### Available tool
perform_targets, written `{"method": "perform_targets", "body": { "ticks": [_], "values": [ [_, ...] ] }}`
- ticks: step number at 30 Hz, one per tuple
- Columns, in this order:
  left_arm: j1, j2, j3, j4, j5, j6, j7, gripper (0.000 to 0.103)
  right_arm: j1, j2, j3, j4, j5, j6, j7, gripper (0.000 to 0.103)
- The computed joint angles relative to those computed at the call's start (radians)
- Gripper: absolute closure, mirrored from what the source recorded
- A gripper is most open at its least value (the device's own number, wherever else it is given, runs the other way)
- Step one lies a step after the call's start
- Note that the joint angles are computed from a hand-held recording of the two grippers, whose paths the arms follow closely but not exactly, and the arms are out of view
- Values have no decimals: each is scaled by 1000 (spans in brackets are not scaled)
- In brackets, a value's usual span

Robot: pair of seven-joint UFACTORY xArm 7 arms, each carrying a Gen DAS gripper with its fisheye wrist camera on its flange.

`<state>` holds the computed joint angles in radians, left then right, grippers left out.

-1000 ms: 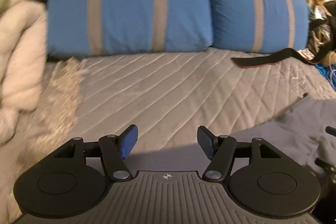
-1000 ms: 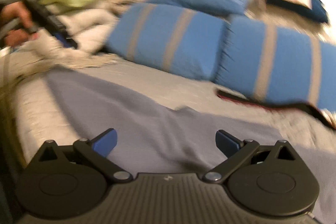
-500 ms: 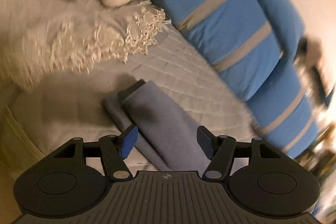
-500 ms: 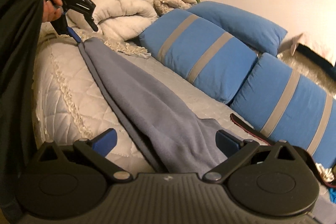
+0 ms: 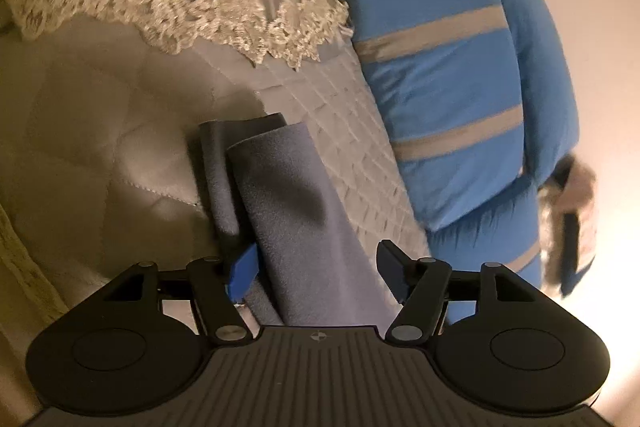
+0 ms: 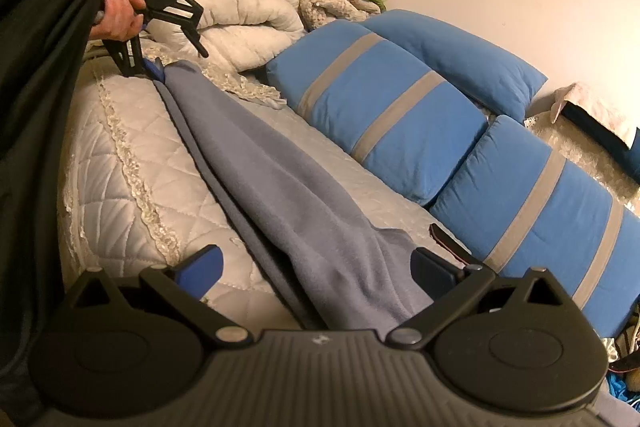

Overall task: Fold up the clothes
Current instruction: 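Grasp the garment end with the left gripper while the right gripper grasps beside it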

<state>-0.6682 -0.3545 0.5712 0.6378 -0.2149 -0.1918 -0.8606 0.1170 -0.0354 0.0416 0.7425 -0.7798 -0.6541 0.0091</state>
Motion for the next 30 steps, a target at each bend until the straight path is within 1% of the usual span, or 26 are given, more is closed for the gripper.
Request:
{"method": "perform_targets", "body": {
  "ticks": [2, 5, 7, 8, 11, 13, 14, 15, 16, 18, 19, 20, 23, 24, 26, 28, 29, 30],
  "values": [
    [-46, 17, 42, -1, 3, -49, -26, 36, -1, -2, -2, 2, -11, 3, 12, 0],
    [-58, 20, 59, -2, 29, -82, -78, 37, -4, -6, -5, 3, -24, -2, 34, 0],
    [-81, 5, 88, -10, 77, -128, -91, 38, -5, -7, -5, 1, -21, -8, 32, 0],
    [-79, -1, 90, -14, 101, -152, -93, 38, -5, -8, -5, 0, -18, -11, 28, 0],
    [-36, -16, 63, -30, 164, -218, -86, 37, -4, -9, -3, -5, -3, -12, 11, 0],
    [-45, -12, 91, -47, 223, -299, -106, 38, -4, -11, -3, -9, 2, -16, 4, 0],
    [-40, -9, 97, -53, 243, -319, -118, 37, -4, -13, -3, -11, 4, -18, 1, 0],
    [-14, -12, 79, -56, 241, -298, -125, 37, -3, -15, -3, -14, 13, -18, -5, 0],
    [31, -11, 37, -56, 220, -254, -125, 37, -3, -17, -3, -17, 19, -16, -8, 0],
    [166, -5, -98, -57, 146, -147, -125, 37, -1, -23, -3, -21, 31, -8, -12, 0],
    [216, -5, -146, -54, 130, -95, -136, 38, 0, -23, -5, -22, 30, -6, -8, 0],
    [244, -4, -173, -56, 123, -66, -149, 38, 0, -23, -7, -21, 25, -3, -2, 0],
    [207, 3, -140, -83, 143, -121, -189, 36, 2, -23, -7, -20, 30, 1, -3, 0],
    [186, 6, -116, -80, 165, -126, -208, 36, 2, -23, -6, -20, 33, 1, -5, 0],
    [86, 7, 0, -65, 239, -127, -253, 36, 4, -24, -2, -27, 65, -4, -32, 0],
    [-5, 14, 102, -47, 291, -141, -303, 38, 5, -25, 0, -35, 96, -12, -62, 0],
    [-22, 16, 124, -43, 308, -147, -321, 38, 7, -28, 5, -40, 128, -10, -96, 0],
    [-22, 18, 128, -44, 321, -152, -333, 38, 10, -30, 16, -49, 184, -6, -157, 0]
  ]
}}
